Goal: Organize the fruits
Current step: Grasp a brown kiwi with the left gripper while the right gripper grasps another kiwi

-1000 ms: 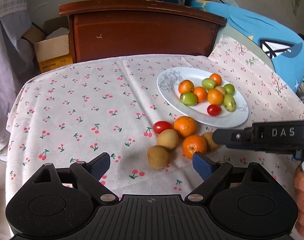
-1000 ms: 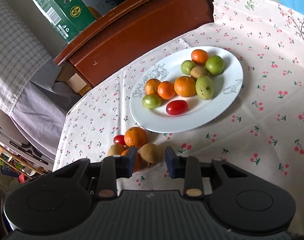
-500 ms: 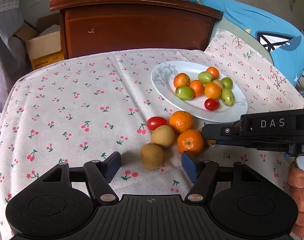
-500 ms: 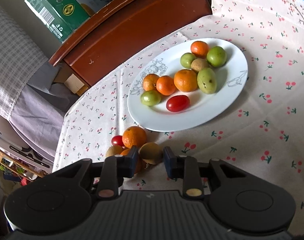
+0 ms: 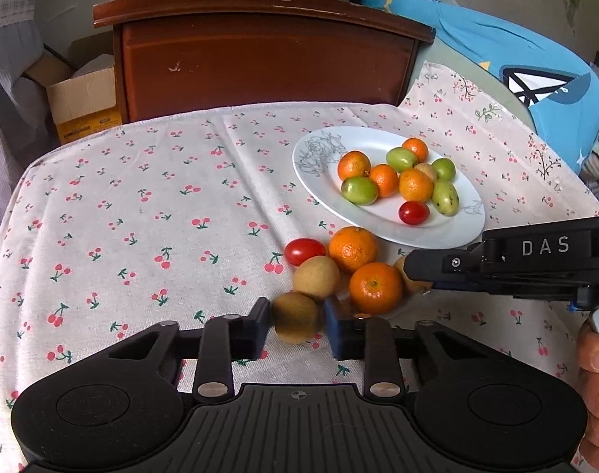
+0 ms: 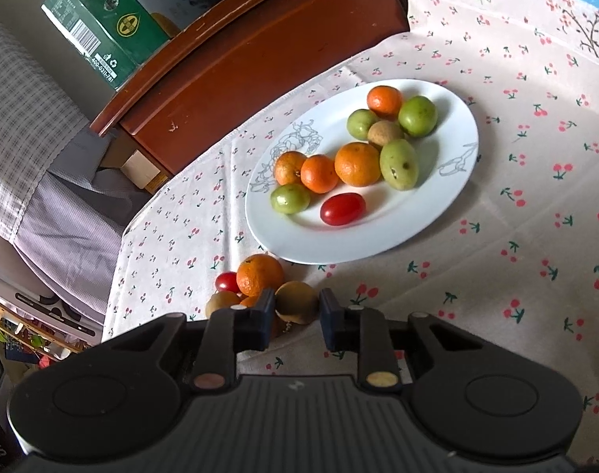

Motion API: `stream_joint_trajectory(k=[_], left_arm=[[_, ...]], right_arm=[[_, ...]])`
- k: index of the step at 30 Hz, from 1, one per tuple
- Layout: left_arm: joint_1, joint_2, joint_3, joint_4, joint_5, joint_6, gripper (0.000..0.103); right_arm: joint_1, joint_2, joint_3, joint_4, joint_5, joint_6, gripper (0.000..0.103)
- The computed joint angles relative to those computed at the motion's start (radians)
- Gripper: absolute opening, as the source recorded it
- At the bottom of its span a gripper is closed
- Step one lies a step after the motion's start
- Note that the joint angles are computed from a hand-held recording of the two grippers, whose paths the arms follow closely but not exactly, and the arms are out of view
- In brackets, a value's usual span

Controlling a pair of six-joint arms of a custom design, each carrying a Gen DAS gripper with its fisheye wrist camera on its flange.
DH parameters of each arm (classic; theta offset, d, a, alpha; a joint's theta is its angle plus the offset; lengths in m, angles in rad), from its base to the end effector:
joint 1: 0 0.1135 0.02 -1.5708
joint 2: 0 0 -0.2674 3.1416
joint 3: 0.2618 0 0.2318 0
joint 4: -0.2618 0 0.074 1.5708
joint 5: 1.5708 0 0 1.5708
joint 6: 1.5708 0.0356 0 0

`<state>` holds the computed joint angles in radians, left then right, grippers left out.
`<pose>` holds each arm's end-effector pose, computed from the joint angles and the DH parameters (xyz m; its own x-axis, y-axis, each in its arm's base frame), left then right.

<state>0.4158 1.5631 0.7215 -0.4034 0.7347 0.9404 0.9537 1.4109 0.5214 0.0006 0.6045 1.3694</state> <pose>0.2328 0.0767 0.1588 -0.5944 0.3928 -0.7017 0.6391 0.7603 -0.1158 0.1497 0.1760 0.1612 -0.5442 0.6261 -0.5584 0.3474 0.7741 0.5293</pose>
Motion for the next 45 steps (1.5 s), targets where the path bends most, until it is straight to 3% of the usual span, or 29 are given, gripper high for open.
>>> stream_joint_trajectory(k=[29, 39, 45], left_arm=[[0.051, -0.095, 0.023, -0.125, 0.007, 0.043, 0.024], [0.029, -0.041, 0.019, -0.064, -0.003, -0.016, 0.031], [-0.004, -0.036, -0.034, 0.031, -0.026, -0.031, 0.028]], right_arm=[[0.111, -0.042, 0.069, -0.185, 0.098, -0.022, 0.024], [0.101, -0.031, 0.051, -0.183, 0.067, 0.002, 0.024], [0.095, -0.026, 0.042, -0.167, 0.054, 0.002, 0.024]])
